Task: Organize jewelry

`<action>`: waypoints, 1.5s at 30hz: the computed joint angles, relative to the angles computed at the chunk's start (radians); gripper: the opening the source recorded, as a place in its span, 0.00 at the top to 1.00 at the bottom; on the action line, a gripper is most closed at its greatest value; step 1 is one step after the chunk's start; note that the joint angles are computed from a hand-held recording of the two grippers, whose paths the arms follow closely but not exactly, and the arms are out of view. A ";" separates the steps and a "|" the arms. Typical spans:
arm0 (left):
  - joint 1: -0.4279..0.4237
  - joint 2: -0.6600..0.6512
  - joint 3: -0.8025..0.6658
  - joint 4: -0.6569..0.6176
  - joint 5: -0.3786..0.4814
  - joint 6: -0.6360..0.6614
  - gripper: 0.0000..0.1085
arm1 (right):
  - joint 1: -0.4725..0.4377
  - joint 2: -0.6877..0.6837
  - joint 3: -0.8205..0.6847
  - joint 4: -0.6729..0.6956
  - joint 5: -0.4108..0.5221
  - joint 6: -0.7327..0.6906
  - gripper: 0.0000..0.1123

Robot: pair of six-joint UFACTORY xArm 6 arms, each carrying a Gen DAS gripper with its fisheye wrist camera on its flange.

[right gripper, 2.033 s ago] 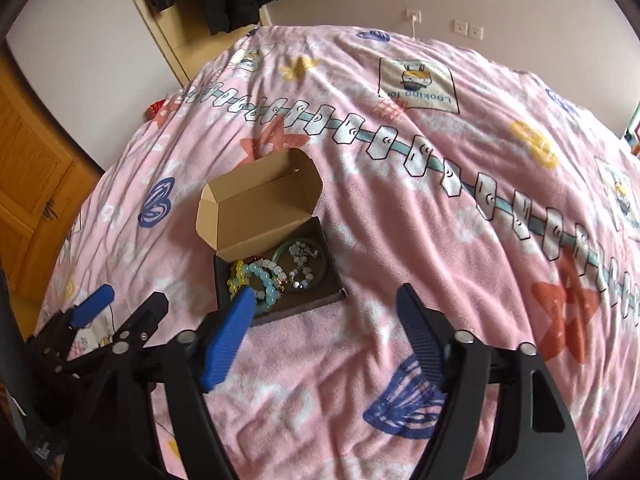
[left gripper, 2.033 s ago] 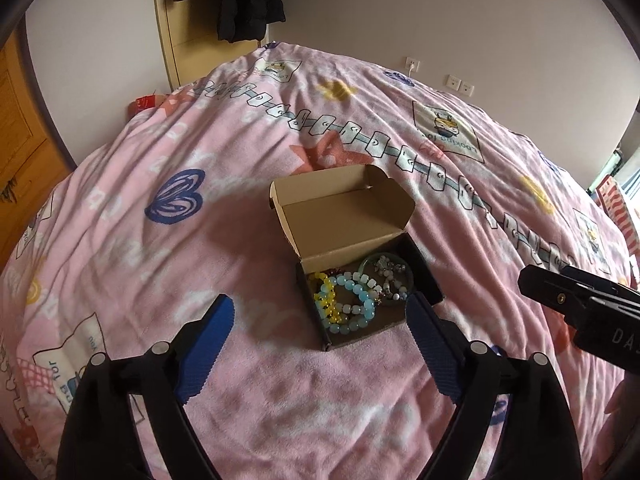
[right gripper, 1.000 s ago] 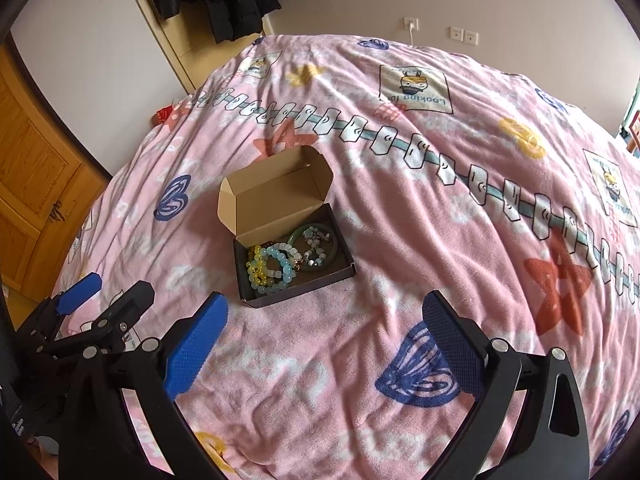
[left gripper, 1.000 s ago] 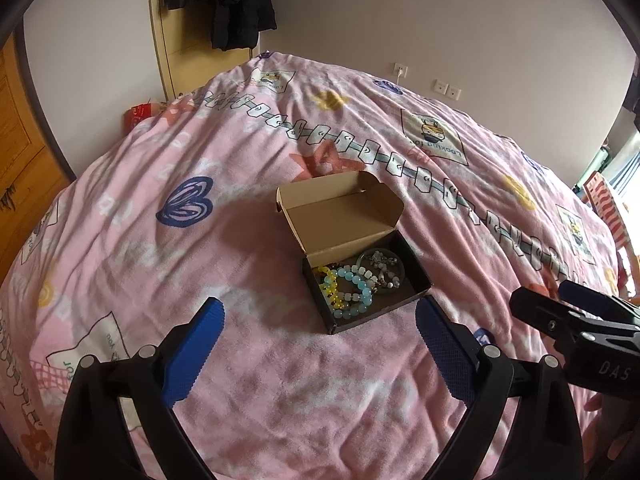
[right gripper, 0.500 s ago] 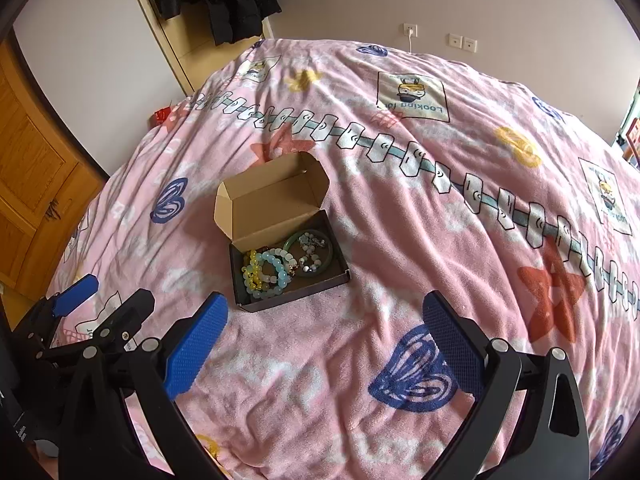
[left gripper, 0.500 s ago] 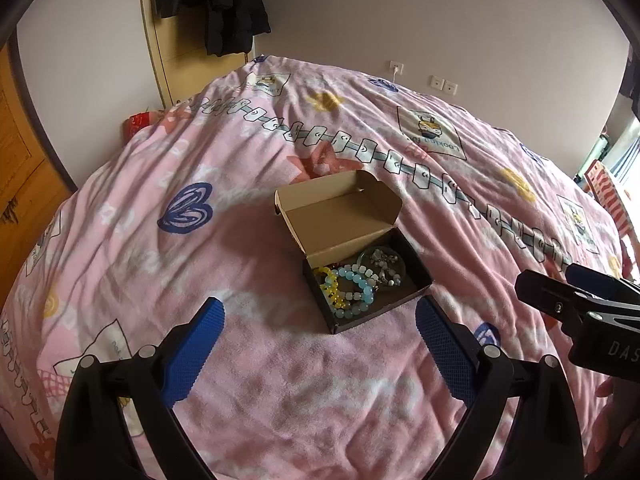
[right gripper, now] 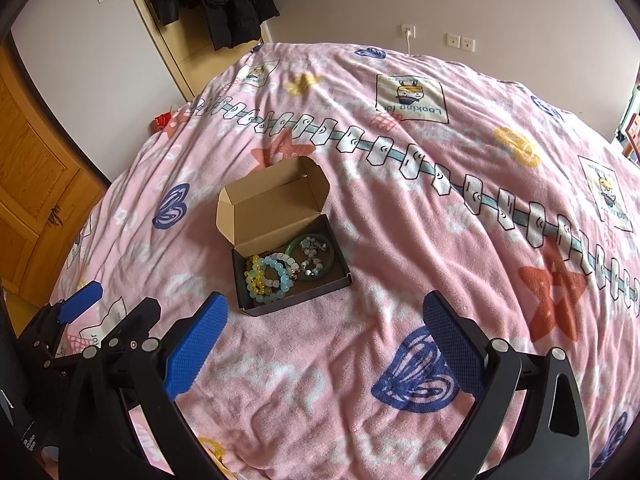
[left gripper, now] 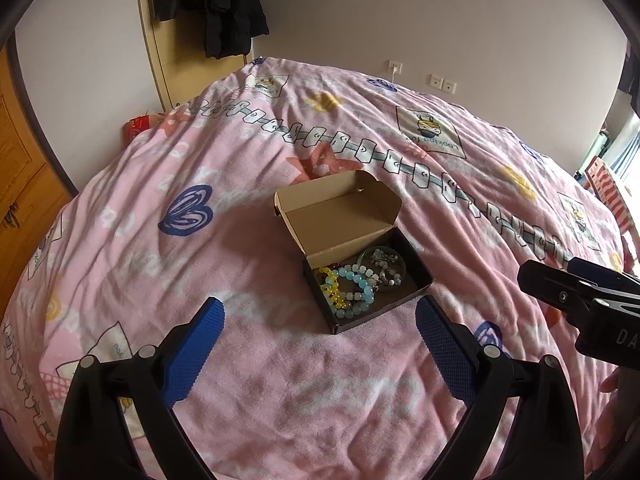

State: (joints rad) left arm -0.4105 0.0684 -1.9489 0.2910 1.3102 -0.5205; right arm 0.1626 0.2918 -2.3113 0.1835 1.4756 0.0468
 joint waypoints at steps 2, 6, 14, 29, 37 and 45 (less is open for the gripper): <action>0.001 -0.001 -0.003 -0.008 0.000 -0.001 0.13 | 0.001 0.005 -0.010 -0.003 0.005 0.000 0.15; 0.000 -0.001 -0.006 -0.005 0.004 -0.001 0.13 | 0.000 0.007 -0.016 0.005 0.008 0.011 0.15; -0.002 -0.003 -0.003 -0.007 0.001 -0.007 0.13 | 0.006 0.020 -0.042 -0.003 0.019 0.023 0.15; 0.005 0.008 -0.028 -0.019 0.008 0.011 0.13 | 0.005 0.021 -0.042 -0.012 0.026 0.022 0.15; -0.001 0.012 -0.032 -0.009 0.010 0.018 0.13 | 0.010 0.020 -0.039 -0.013 0.026 0.031 0.15; 0.001 0.008 -0.024 -0.011 0.001 0.018 0.13 | 0.016 0.014 -0.024 -0.018 0.015 0.035 0.15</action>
